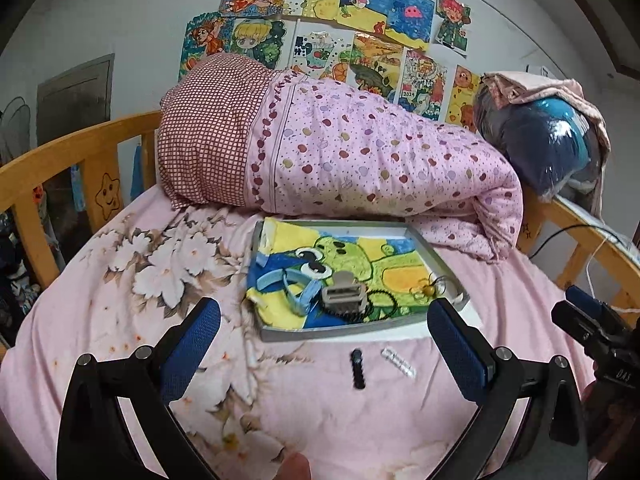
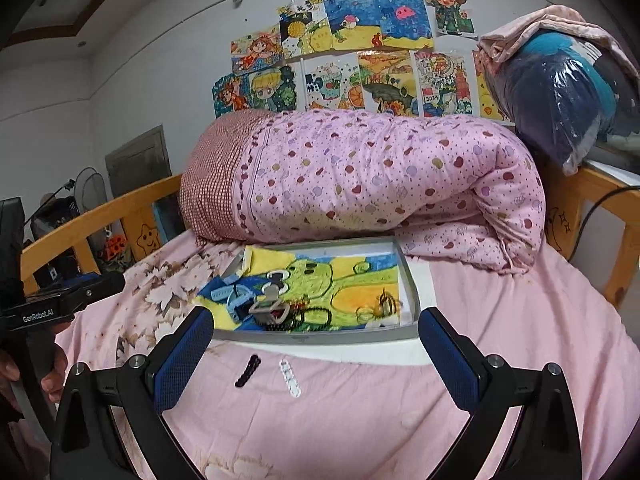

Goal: Organize jewelry
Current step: 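Withdraw both tools from the tray toward the last two items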

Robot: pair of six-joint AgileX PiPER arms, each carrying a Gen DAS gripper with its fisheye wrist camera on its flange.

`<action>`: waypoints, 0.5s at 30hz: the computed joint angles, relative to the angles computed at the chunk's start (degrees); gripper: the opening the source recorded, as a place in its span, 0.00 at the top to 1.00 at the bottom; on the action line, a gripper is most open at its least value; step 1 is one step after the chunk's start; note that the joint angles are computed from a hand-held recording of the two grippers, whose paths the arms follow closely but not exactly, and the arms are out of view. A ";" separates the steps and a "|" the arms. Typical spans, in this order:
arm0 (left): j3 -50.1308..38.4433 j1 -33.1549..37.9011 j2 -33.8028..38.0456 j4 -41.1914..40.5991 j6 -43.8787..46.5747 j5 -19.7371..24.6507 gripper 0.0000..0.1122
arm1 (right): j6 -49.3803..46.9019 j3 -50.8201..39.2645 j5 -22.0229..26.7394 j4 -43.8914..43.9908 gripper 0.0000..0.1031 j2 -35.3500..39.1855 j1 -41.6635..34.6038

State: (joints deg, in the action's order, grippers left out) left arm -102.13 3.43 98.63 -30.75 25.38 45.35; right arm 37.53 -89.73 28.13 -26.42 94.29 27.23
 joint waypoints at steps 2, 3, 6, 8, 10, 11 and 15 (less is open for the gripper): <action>2.67 0.51 -1.26 -0.66 1.60 -0.82 0.10 | 1.80 0.94 0.43 -1.66 0.00 -0.12 0.84; 3.97 0.69 -1.86 -0.81 2.11 -1.20 0.10 | 2.29 1.56 0.41 -1.91 0.00 -0.26 1.18; 6.96 1.19 -2.99 -0.80 2.96 -1.80 0.10 | 2.34 2.96 0.45 -1.37 0.00 -0.17 2.10; 8.99 1.72 -3.60 -1.11 4.15 -1.89 0.10 | 0.79 3.44 0.62 0.54 0.00 0.31 2.53; 11.59 2.21 -4.55 -1.80 5.98 -2.98 0.10 | 0.43 4.11 0.73 1.20 0.00 0.67 2.99; 12.99 2.36 -5.07 -1.87 6.72 -3.57 0.10 | 0.10 4.42 0.86 1.68 0.00 0.92 3.20; 16.48 3.35 -5.86 -2.46 9.17 -3.81 0.10 | -0.53 5.80 1.21 3.49 0.00 1.65 3.68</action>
